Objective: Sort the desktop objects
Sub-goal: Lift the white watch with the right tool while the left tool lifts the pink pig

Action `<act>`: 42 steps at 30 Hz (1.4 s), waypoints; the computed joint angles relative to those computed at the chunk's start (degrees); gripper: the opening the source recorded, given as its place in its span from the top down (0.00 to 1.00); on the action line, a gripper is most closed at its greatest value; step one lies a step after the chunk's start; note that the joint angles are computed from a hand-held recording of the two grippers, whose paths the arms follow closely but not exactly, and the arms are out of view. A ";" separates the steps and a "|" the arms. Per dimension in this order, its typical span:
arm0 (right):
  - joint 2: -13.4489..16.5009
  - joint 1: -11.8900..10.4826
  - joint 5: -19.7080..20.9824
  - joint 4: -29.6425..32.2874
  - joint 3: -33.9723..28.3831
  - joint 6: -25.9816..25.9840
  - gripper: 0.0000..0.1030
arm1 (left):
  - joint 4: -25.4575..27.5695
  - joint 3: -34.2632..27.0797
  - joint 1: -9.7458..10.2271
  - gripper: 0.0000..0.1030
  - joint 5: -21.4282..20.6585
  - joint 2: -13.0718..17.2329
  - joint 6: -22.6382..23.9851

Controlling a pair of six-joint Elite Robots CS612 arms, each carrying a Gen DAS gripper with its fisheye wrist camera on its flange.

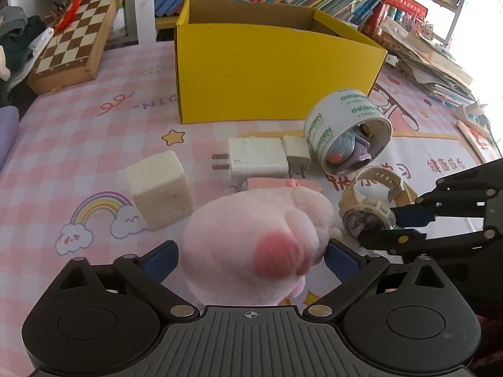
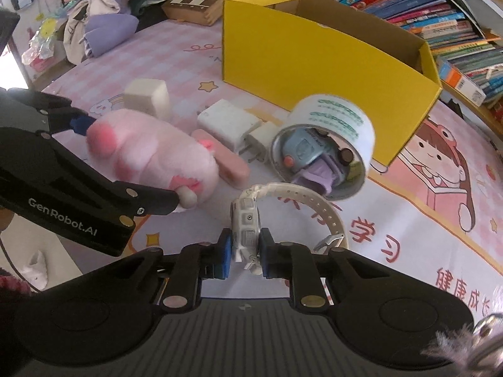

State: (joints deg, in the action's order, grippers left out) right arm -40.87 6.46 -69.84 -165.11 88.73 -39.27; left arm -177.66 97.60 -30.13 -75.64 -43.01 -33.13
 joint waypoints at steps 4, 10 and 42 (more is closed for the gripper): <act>-0.21 -0.21 -1.10 -2.24 0.84 1.69 0.84 | -0.09 -0.03 -0.17 0.12 -0.02 0.13 -0.28; -0.73 -0.74 -1.63 -5.33 2.25 4.37 0.84 | -1.09 0.37 -0.63 0.26 0.91 -0.07 0.62; -4.25 -0.66 -1.11 -16.36 9.58 11.12 0.84 | -17.60 6.42 -2.62 0.34 4.77 -2.78 9.18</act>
